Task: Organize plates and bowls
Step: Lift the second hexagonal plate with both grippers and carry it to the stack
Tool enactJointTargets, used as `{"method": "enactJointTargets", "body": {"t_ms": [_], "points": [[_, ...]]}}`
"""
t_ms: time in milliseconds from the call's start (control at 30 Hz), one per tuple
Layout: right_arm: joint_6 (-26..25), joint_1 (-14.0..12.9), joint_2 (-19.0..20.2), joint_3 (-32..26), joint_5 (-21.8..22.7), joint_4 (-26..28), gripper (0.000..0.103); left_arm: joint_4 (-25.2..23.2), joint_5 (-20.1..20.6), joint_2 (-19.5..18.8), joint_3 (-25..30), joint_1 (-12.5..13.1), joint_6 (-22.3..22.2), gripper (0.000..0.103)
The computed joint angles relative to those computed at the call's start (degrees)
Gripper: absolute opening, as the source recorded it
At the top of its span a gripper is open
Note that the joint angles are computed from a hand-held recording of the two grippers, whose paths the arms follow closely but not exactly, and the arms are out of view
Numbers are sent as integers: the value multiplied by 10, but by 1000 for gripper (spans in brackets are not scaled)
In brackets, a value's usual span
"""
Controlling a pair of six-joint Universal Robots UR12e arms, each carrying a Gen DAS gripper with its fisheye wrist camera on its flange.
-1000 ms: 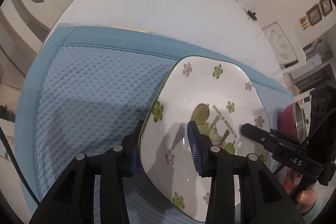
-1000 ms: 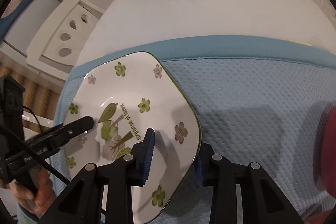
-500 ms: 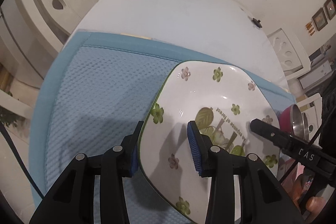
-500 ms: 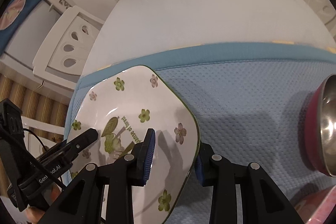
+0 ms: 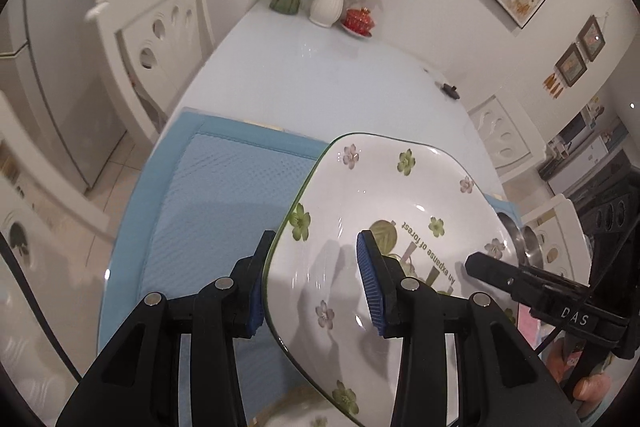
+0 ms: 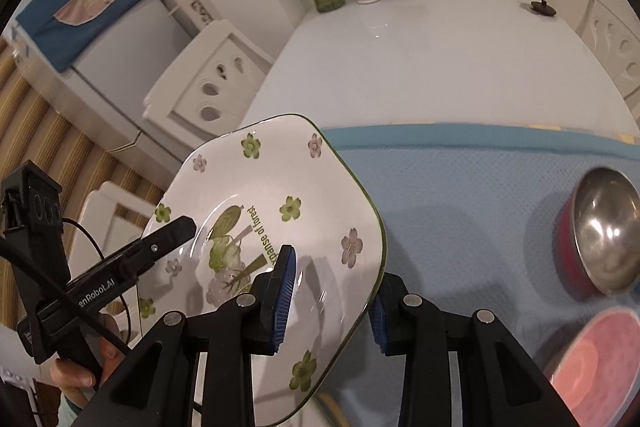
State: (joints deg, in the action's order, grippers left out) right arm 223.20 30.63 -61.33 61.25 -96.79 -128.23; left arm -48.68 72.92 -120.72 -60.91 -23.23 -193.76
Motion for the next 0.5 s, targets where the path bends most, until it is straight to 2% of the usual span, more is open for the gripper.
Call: {"method": "enactJointTargets", "body": {"t_ms": [267, 400, 500], "points": [[21, 36, -27, 32, 3, 17, 33, 13, 22, 69, -91, -4, 23, 36], [40, 49, -42, 65, 25, 18, 34, 7, 32, 98, -135, -7, 32, 36], [52, 56, -50, 87, 41, 20, 34, 11, 20, 118, -173, -5, 27, 36]]}}
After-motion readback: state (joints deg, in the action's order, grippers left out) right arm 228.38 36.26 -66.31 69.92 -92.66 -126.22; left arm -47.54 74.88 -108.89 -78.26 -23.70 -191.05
